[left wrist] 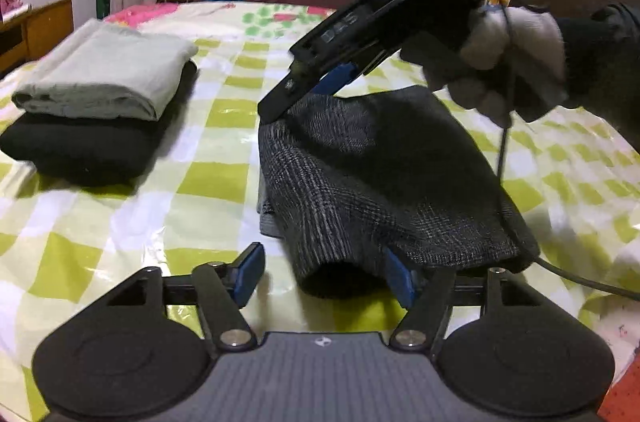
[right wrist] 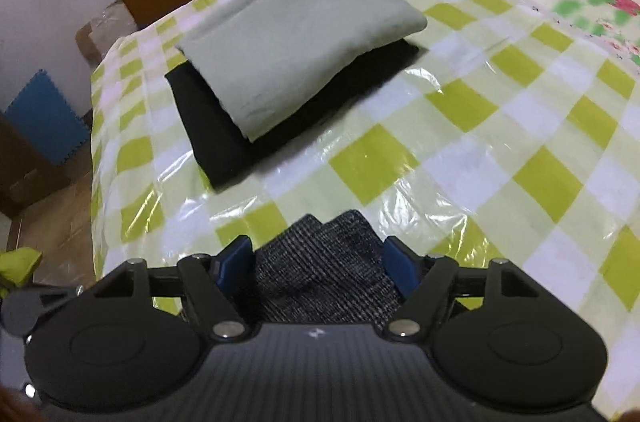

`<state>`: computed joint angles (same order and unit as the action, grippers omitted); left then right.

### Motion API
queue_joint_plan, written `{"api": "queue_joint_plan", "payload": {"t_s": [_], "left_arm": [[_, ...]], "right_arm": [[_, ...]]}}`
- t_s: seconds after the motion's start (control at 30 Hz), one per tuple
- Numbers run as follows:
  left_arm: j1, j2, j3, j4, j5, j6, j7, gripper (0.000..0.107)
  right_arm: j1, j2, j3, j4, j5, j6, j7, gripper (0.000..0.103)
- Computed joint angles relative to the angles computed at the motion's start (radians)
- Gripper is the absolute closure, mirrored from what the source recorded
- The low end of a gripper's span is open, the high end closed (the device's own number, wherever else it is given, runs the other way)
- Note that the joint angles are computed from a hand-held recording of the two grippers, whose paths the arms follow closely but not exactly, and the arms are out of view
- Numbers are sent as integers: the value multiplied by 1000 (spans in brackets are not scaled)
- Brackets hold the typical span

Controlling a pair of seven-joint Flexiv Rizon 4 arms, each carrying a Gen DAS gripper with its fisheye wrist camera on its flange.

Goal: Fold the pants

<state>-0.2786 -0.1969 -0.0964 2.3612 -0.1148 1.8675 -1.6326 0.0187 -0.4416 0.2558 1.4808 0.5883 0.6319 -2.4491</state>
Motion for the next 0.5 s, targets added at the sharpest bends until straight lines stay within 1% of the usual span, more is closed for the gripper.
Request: {"api": "queue_joint_plan", "payload": {"t_s": [0.03,0.07,0.1,0.13,0.17,0.2,0.27,0.3,0.33,0.4,0.5], "left_arm": [[66,3,-61,4,28,-2,-21,42],[105,6,-93,3,59,-7,-44,45],[115,4,-104,1,61,-6,-40,47],[98,1,-88,-2,52,-1,-29,50],[76,-3,-65,-9,51,-2,-29,51],[82,-2,-69,-11,55,-2,-32,55],[159,5,-137,-8,86,1,-52,61],[187,8,-160,-9,105,4,-62,64],[186,11,-156,-13,117,9,-62,65],[117,11,-84,-30,104,37,-27,67],[80,-7,-35,-64,88,70,1,68]], "right_arm": [[-9,-1,2,-6,9,-13,-7,35],[-16,-2,3,-12,18,-23,-11,41],[-23,-6,3,-23,25,-46,-11,55],[-24,-9,-1,-32,23,-63,-2,74],[-24,-8,-4,-35,20,-75,7,82],[-23,-5,-6,-34,16,-83,15,89],[-14,17,-12,-6,1,-56,12,92],[-16,30,-11,7,3,-48,4,93],[-21,45,-11,17,12,-39,-3,93],[-39,74,-13,23,51,-18,-16,93],[-59,92,-27,-1,118,23,-14,93]]}}
